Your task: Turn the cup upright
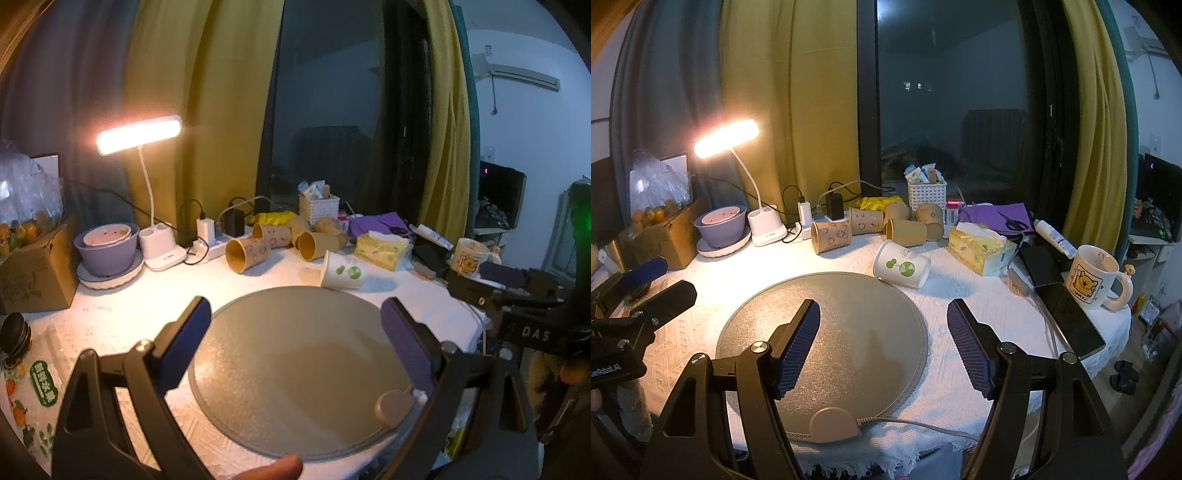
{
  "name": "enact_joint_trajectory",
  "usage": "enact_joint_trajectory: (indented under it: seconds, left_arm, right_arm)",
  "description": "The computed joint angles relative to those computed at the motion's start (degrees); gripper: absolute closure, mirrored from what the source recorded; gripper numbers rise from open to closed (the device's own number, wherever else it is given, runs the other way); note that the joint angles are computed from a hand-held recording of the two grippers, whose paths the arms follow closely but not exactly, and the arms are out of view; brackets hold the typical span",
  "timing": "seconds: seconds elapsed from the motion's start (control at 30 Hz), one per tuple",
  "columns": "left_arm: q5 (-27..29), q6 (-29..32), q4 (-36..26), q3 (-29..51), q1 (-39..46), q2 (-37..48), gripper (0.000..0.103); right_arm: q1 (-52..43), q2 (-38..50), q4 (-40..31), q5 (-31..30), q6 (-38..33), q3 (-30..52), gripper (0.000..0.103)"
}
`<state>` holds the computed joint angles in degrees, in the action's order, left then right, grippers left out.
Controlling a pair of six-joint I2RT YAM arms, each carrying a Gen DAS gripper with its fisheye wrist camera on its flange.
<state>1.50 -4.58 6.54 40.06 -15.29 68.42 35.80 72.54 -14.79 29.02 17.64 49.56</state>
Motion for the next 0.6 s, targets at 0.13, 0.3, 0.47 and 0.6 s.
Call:
enact_joint_trajectory:
  seconds: [0.13, 0.3, 0.47, 0.6]
  left_arm:
    - [0.41, -0.70, 0.20, -0.29, 0.51, -0.18, 0.009]
    - [0.73, -1.41, -0.11, -0.55, 0.94, -0.37, 0.009]
    - [1.21, -1.91, -0.34, -0.62, 1.47, -0.60, 0.009]
    - [1.37, -1.83, -0.25, -0.70, 1.59, -0.66, 0.009]
  right_arm:
    - [-0.01, -0.02, -0.16, 0.02, -0.04, 0.14, 0.029]
    - [-0.15, -0.16, -0.20, -0.12, -0.20, 0.15, 0.029]
    - [-0.24, -0.31, -0.31, -0.21, -0.34, 0.21, 0.029]
    - [-0.22, -0.39, -0.37, -0.15, -0.32, 0.21, 0.029]
